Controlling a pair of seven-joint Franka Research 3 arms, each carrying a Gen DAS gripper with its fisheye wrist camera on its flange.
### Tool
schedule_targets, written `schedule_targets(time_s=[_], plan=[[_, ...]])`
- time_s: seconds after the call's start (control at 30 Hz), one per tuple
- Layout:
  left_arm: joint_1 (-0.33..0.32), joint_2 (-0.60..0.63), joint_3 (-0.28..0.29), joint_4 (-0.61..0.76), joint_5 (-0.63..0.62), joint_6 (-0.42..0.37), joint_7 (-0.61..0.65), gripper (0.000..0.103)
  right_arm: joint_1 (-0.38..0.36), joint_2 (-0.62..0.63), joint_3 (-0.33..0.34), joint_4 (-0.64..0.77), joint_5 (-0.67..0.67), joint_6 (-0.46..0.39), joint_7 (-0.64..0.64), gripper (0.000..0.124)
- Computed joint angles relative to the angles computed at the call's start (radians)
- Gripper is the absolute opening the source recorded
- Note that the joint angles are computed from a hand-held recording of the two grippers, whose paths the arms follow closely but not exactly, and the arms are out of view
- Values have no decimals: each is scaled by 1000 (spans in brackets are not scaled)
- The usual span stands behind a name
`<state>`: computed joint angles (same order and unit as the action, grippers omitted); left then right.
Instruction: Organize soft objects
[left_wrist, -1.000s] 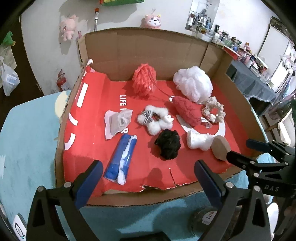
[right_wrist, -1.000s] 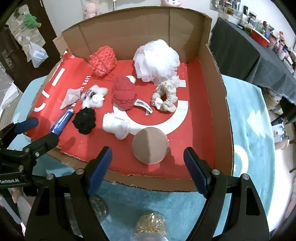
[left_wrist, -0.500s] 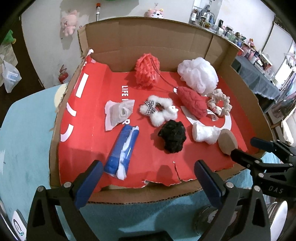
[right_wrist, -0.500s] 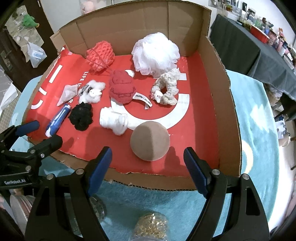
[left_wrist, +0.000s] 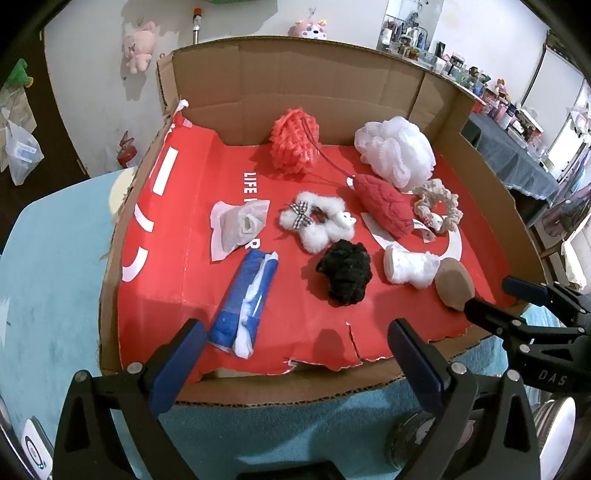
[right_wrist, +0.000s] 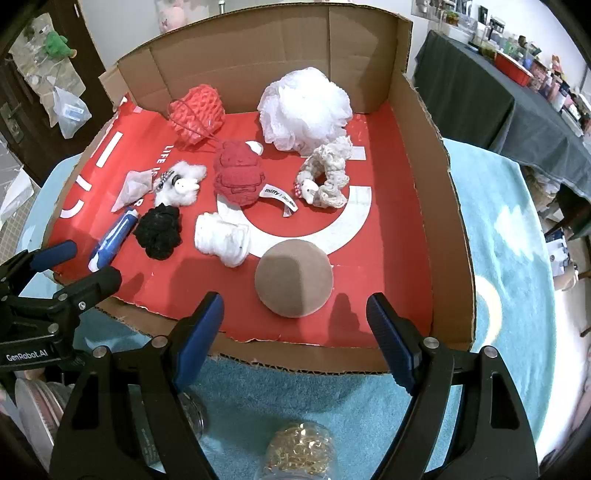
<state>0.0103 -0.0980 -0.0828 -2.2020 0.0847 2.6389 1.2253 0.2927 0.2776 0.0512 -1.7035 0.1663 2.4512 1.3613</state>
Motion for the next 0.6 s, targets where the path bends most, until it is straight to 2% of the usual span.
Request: schedule_targets(time_s=[0.6], plan=[[-1,-1,1,-2,-13,0,10,101,0,-4,-1,-7,1,8,-3,79]])
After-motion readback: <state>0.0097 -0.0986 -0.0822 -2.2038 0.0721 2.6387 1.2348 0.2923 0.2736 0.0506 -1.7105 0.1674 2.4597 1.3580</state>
